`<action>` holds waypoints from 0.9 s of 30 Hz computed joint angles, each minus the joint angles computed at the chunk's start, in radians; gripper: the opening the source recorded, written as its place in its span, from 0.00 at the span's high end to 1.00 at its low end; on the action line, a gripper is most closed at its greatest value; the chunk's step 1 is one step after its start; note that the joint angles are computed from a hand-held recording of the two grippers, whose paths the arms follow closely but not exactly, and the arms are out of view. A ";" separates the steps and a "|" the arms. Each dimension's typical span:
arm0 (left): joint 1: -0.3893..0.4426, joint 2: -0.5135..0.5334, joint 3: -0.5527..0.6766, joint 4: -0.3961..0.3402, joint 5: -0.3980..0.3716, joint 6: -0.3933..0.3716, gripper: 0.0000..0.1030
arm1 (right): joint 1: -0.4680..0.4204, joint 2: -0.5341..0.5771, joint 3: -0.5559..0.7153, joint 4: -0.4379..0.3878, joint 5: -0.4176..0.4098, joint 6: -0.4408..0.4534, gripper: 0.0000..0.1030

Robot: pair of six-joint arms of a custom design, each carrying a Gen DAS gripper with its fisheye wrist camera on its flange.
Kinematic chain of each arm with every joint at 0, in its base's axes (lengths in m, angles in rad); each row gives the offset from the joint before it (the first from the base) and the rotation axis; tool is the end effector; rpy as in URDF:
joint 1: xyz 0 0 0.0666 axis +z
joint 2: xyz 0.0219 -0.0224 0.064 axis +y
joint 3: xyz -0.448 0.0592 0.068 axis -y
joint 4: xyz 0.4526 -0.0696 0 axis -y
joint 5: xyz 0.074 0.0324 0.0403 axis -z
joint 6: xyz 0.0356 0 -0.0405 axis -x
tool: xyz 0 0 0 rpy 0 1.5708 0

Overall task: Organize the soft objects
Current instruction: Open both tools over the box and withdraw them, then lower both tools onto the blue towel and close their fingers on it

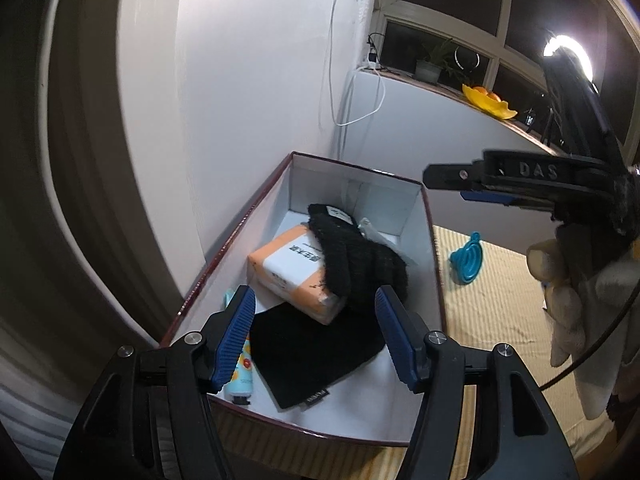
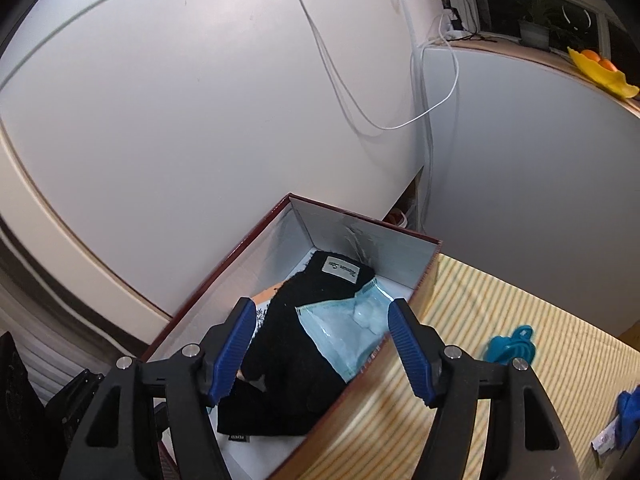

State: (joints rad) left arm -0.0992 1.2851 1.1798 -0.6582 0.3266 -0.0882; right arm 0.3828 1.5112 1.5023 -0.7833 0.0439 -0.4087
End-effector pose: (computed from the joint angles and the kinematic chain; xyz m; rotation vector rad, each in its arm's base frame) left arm 0.4851 -0.0602 0.4574 0.3779 2.2844 -0.3860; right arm 0.5503 0.2195 0.4997 0.0524 2.3863 0.3291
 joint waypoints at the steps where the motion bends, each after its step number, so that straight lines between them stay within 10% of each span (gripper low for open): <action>1: -0.001 -0.005 -0.003 0.000 0.004 0.003 0.40 | 0.000 -0.016 -0.018 0.009 0.007 0.001 0.37; 16: -0.106 -0.083 -0.054 -0.014 0.044 0.019 0.40 | -0.071 -0.299 -0.330 0.109 0.070 -0.073 0.37; 27: -0.236 -0.096 -0.062 -0.027 0.065 0.014 0.40 | -0.196 -0.564 -0.527 0.035 0.062 -0.061 0.37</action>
